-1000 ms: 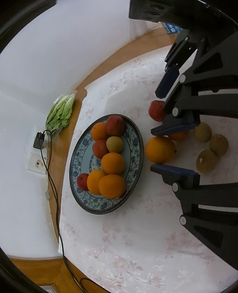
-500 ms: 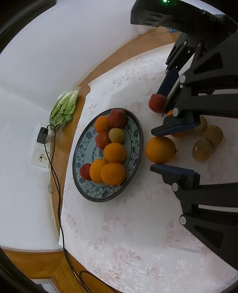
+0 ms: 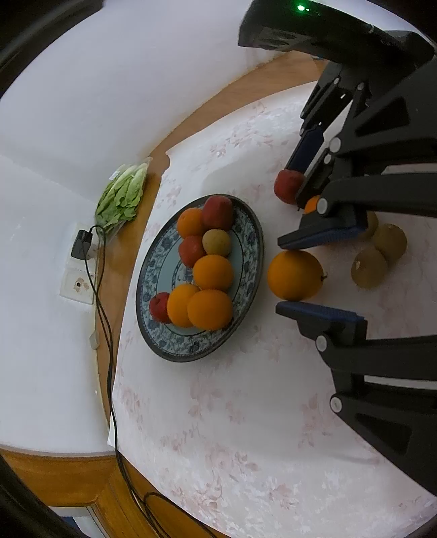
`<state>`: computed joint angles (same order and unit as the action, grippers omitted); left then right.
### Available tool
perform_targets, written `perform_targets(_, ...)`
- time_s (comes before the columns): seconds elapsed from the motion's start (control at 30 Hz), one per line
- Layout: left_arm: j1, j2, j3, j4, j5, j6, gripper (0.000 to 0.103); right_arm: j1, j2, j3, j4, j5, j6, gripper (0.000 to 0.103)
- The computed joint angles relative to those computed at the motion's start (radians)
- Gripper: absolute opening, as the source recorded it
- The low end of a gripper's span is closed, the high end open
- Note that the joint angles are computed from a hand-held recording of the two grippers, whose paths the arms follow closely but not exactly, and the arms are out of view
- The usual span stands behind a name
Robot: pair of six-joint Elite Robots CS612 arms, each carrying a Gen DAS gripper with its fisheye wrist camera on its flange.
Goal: Organize fruits
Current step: 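Grasp an orange with the left gripper while the right gripper grasps the red apple, then lift and carry the orange and red apple over the plate with both grippers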
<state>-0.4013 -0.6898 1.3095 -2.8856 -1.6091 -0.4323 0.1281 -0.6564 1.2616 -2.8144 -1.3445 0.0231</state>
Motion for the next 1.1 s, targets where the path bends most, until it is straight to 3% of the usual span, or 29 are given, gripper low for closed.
perform_targets(0.4,-0.001,-0.001,0.001,0.004,0.01,-0.001,0.033,0.0,-0.001,0.007,-0.02,-0.008,0.011,0.032)
perform_targets(1.1,-0.002,-0.01,0.005,-0.008,0.027,0.002,0.033,-0.011,-0.015,0.018,-0.043,0.036,0.013,0.031)
